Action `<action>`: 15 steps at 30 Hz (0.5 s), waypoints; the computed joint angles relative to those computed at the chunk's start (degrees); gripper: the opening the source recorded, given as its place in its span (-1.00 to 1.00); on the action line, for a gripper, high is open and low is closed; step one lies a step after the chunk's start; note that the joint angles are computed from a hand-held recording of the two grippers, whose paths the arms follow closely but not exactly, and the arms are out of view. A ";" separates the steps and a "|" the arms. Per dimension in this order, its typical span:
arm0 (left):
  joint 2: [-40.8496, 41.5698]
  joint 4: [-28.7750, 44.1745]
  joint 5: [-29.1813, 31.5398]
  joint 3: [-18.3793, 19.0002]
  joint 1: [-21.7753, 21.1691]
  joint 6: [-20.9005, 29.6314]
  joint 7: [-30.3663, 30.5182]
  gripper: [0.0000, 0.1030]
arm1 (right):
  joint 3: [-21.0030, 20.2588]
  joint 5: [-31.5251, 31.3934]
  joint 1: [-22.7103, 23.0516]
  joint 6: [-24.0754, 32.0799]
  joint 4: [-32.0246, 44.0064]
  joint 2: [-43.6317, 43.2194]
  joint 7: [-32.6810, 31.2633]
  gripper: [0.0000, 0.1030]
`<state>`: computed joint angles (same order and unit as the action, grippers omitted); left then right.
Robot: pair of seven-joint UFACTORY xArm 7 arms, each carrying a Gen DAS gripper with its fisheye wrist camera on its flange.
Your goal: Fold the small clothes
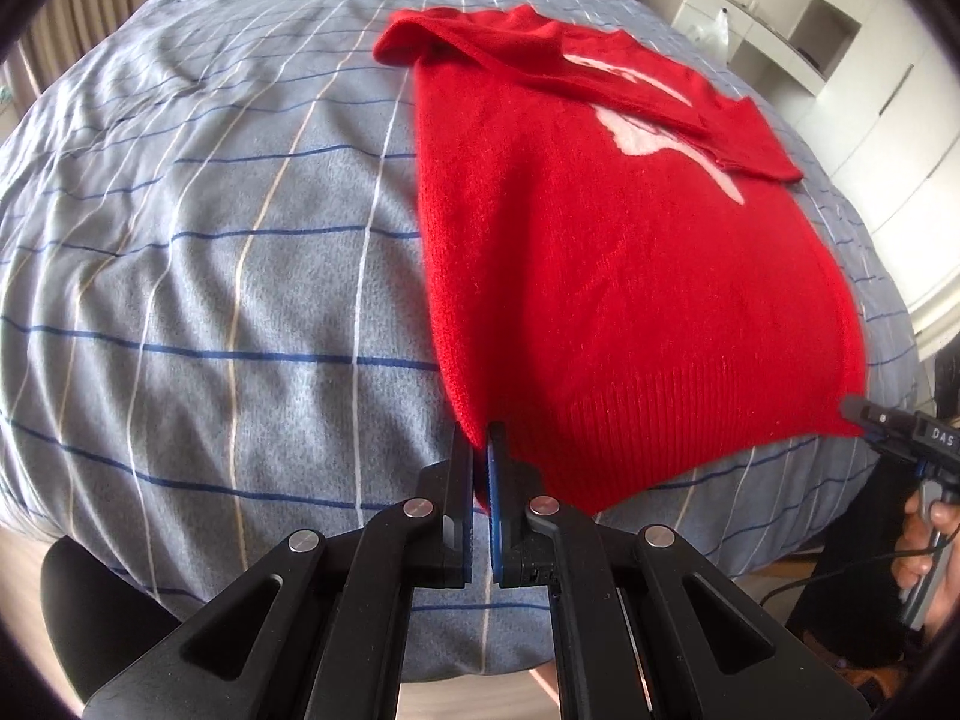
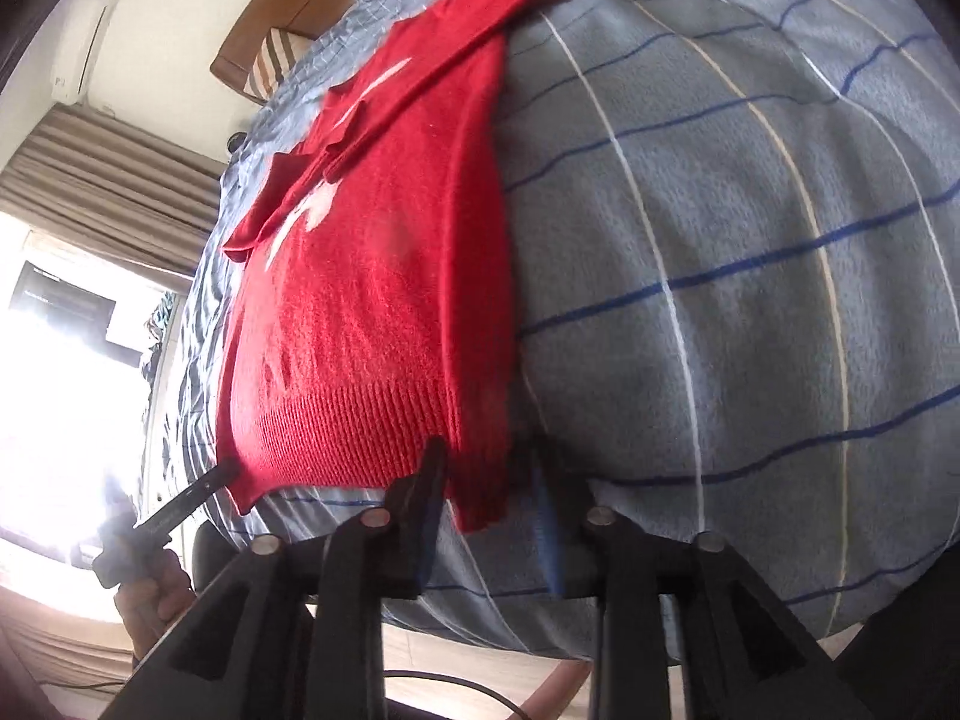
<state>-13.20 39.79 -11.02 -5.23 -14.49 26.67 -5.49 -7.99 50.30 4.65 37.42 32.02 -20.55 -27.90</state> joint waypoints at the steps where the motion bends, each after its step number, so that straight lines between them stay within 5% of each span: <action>1: 0.35 0.17 0.29 -0.11 0.12 -0.15 -0.30 -0.96 | 0.32 -0.23 0.17 -0.25 0.25 -0.39 -0.20 0.00; 3: 0.57 0.20 0.20 -0.11 0.13 -0.42 -0.65 -0.96 | 0.42 0.70 1.17 -1.36 0.37 -0.86 -2.02 0.36; 6: 0.95 0.24 0.28 -0.23 0.19 -0.90 -1.34 -0.96 | 0.91 -0.80 1.35 -2.20 1.27 1.09 -2.03 0.34; 7: 0.96 0.15 0.36 -0.31 0.19 -1.08 -1.60 -0.96 | 1.25 -1.93 0.97 -2.60 1.31 1.65 -1.35 0.25; 9: 0.78 -0.04 0.01 -0.12 0.04 -1.19 -1.49 -0.96 | 1.99 -4.87 -0.09 -4.00 0.53 1.89 1.00 -0.38; 15: 0.45 -0.48 -0.82 0.19 -0.12 -1.37 -0.90 -0.96 | 0.27 -9.22 -2.83 -3.04 -3.54 -3.44 3.82 -0.44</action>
